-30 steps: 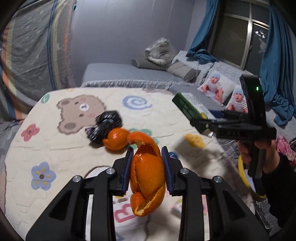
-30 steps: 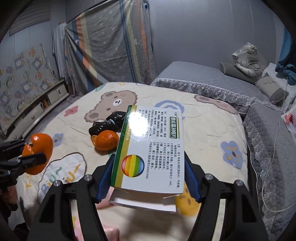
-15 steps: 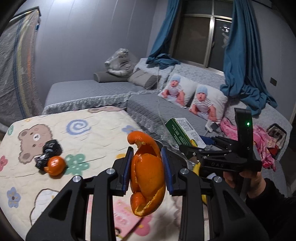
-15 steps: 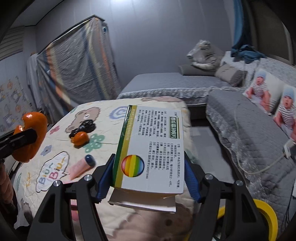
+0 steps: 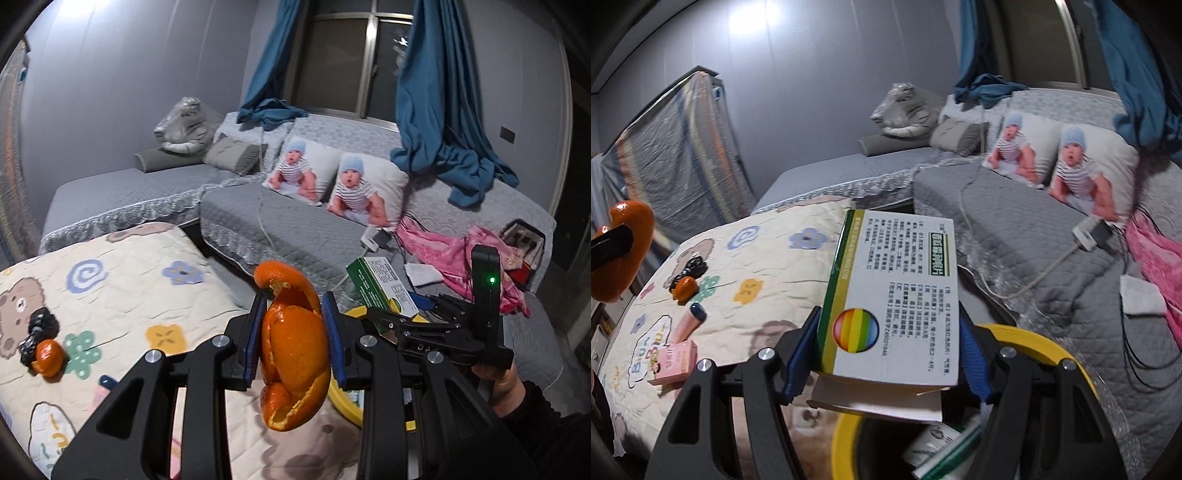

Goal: Collect trash
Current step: 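Carry the orange peel and medicine box over the yellow bin and open both tools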

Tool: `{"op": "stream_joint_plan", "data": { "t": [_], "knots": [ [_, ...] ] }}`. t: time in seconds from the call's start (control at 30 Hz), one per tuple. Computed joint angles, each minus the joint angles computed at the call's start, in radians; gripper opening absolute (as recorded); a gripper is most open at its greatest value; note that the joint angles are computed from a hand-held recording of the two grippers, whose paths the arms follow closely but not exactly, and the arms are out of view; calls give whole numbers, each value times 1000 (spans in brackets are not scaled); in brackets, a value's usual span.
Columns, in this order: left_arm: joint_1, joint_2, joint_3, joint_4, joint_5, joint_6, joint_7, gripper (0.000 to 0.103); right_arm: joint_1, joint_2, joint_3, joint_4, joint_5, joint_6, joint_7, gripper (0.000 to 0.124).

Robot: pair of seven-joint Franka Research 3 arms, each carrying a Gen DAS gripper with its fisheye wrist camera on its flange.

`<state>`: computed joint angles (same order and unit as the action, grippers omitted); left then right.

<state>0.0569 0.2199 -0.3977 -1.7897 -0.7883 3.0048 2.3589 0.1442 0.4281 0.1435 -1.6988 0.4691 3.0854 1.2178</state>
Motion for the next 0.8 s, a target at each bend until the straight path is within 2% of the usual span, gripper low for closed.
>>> {"op": "stream_joint_plan", "data": {
  "t": [0.1, 0.27, 0.37, 0.47, 0.6, 0.73, 0.8],
  "knots": [
    [-11, 30, -5, 23, 32, -3, -5, 29, 49, -35, -83, -78, -31, 42, 64, 64],
    [-37, 82, -9, 66, 139, -28, -79, 29, 57, -67, -119, -163, -60, 81, 131, 65],
    [-41, 106, -27, 79, 199, -20, -113, 29, 151, -73, -241, -198, -122, 91, 220, 65],
    [-39, 132, -44, 103, 249, -39, -153, 29, 165, -82, -267, -219, -155, 91, 266, 65],
    [-42, 170, -59, 138, 310, -60, -199, 29, 262, -83, -390, -244, -228, 99, 355, 65],
    [-51, 198, -65, 160, 369, -69, -245, 29, 287, -79, -430, -248, -271, 88, 409, 65],
    [-49, 212, -72, 173, 391, -75, -258, 29, 281, -79, -427, -247, -287, 79, 426, 65]
  ]
}}
